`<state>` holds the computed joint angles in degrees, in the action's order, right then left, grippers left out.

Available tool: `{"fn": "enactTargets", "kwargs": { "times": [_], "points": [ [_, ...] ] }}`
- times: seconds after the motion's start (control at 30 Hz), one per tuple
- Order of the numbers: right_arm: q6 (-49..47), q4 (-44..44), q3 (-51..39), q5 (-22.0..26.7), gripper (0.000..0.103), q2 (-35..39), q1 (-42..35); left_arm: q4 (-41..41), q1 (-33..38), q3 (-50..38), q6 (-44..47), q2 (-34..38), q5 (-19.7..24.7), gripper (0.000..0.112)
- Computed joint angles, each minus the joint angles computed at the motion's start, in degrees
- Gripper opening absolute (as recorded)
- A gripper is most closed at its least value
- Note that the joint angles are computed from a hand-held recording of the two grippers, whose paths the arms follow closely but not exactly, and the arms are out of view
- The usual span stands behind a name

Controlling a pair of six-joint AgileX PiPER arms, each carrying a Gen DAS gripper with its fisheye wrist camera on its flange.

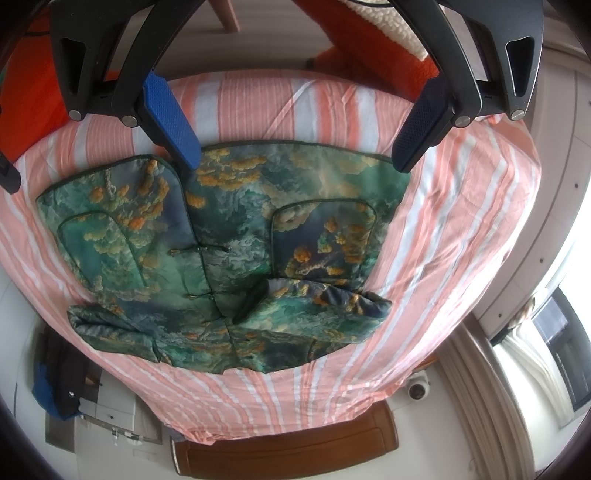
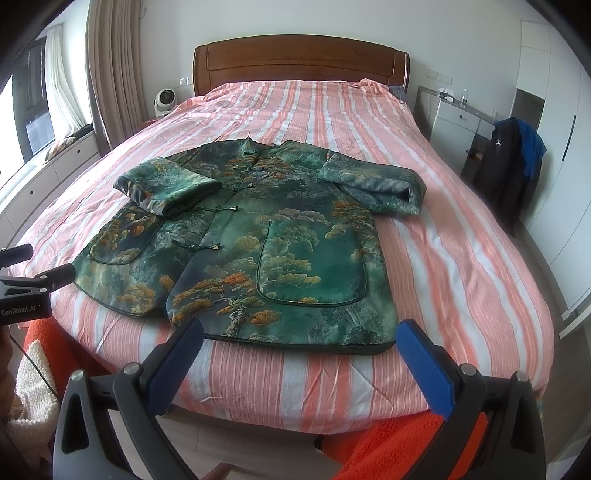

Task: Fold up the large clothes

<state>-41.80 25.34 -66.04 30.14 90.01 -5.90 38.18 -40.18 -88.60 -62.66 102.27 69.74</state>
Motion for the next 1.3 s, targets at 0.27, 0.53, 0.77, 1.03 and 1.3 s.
{"fn": "enactTargets", "kwargs": {
  "times": [0.27, 0.53, 0.77, 1.03, 1.3],
  "points": [
    [0.04, -0.06, 0.02, -0.01, 0.103, -0.02, -0.02, 0.01, 0.0, 0.05, 0.04, -0.04, -0.02, 0.103],
    [-0.15, 0.11, 0.07, -0.1, 0.103, -0.03, -0.03, -0.09, 0.01, -0.09, 0.1, 0.01, 0.07, 0.103],
    [0.12, -0.11, 0.11, -0.07, 0.103, -0.05, 0.0, -0.1, 0.01, -0.11, 0.12, 0.03, 0.08, 0.103],
    [0.86, -1.1, 0.15, 0.06, 0.103, -0.04, 0.29, -1.25, 0.62, 3.22, -1.0, -1.57, -3.24, 0.103],
    [-4.93, 3.26, 2.35, 0.39, 0.103, -0.58, -0.12, -7.23, 2.77, 5.03, 2.46, -2.05, -8.06, 0.103]
  ]
}}
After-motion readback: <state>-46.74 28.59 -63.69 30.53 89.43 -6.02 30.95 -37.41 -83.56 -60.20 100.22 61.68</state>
